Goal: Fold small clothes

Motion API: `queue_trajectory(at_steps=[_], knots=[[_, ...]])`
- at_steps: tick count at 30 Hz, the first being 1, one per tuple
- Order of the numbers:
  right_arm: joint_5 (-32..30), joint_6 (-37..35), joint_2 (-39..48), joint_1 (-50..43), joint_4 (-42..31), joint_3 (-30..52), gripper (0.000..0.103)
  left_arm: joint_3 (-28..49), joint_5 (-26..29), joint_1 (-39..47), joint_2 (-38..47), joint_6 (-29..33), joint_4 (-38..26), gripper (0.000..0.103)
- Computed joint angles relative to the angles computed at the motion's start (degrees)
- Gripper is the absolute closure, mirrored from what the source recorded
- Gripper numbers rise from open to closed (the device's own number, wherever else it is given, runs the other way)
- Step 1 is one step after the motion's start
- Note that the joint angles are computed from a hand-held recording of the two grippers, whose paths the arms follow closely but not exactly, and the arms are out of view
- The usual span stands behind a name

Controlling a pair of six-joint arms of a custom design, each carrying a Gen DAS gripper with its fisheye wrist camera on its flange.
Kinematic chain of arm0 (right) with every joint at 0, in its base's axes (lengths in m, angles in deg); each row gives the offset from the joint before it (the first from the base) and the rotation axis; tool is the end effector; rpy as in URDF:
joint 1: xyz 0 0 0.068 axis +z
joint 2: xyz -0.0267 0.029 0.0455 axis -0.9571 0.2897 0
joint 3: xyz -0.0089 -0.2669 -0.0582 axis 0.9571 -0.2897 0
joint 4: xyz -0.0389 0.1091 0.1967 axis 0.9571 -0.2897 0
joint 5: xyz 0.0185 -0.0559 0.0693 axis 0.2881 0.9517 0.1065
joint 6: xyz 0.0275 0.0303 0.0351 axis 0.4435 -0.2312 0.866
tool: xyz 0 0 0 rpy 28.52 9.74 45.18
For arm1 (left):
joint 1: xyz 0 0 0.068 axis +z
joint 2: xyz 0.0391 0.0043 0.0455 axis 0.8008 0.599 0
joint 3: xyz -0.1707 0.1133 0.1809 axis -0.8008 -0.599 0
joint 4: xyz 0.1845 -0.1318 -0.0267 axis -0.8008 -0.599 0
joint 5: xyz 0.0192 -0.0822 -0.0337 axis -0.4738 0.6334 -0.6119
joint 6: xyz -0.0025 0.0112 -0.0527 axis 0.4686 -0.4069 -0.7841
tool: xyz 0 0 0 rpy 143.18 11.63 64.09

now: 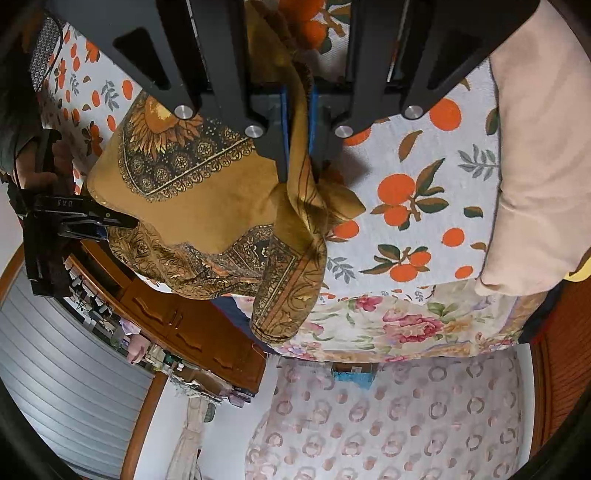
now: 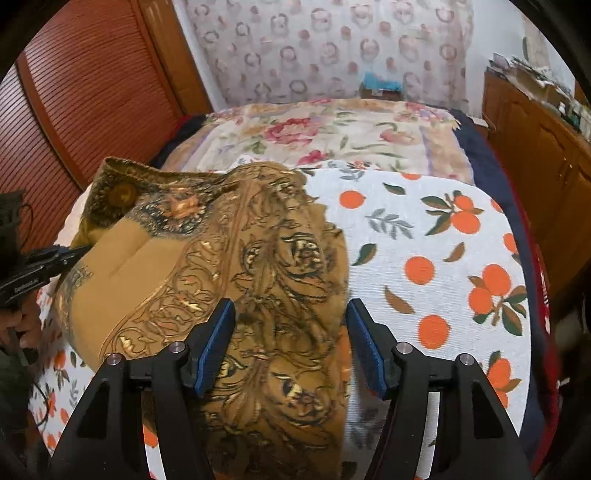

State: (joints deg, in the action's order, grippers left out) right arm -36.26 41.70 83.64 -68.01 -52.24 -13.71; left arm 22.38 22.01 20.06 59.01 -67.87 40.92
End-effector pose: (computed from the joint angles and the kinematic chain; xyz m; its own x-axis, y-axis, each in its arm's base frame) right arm 0.1807 0.0206 0.1580 -0.8158 0.0933 -0.5708 -0.0234 0.9808 0.1938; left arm 0.2512 -0.1746 0.1412 -0.6934 0.3226 -0.6443 0.5950 0.7606 -0.2596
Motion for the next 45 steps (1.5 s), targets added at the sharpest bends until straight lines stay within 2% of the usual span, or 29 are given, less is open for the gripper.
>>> queue_trajectory(at_steps=[6,7,10,14,16,21,27,32,38,41,45], knots=[[1.98,0.37,0.19,5.86,0.21,0.32,0.081,-1.20,2.60,0.87,-0.66,-0.13,1.33,0.099],[3.59,0.55,-0.59,7.14,-0.04,0.26,0.091,-2.08,3.62,1.30,-1.81,-0.73,2.06,0.099],[8.74,2.33,-5.42,11.17,1.20,-1.11,0.094,-4.89,7.72,3.71,-6.53,-3.07,3.44,0.099],[11.87,3.77,-9.70,16.17,-0.19,0.19,0.095,-8.66,8.57,6.95,-14.33,-3.99,3.90,0.099],[14.99,4.41,-10.21,19.78,-0.72,2.21,0.095,-10.20,10.36,9.82,-18.45,-3.88,3.16,0.099],[16.89,2.82,-5.42,23.57,-0.45,10.24,0.095,-13.23,11.82,17.04,-27.86,-1.63,0.52,0.099],[17.04,-3.61,10.92,26.76,2.99,26.08,0.095,-15.90,11.86,27.49,-31.02,2.20,-0.03,0.099],[16.72,-8.17,29.39,29.62,2.58,44.53,0.095,-19.33,14.07,35.76,-29.99,4.05,3.17,0.099],[15.07,-10.72,48.16,31.83,-3.88,67.85,0.096,-25.41,15.58,42.45,-26.90,5.70,9.04,0.099],[14.97,-11.73,56.43,33.50,-8.70,80.24,0.096,-27.86,17.31,45.57,-27.80,7.05,8.83,0.099],[15.08,-12.42,66.78,35.42,-16.84,98.01,0.096,-29.93,15.91,46.81,-28.15,8.29,10.77,0.098]])
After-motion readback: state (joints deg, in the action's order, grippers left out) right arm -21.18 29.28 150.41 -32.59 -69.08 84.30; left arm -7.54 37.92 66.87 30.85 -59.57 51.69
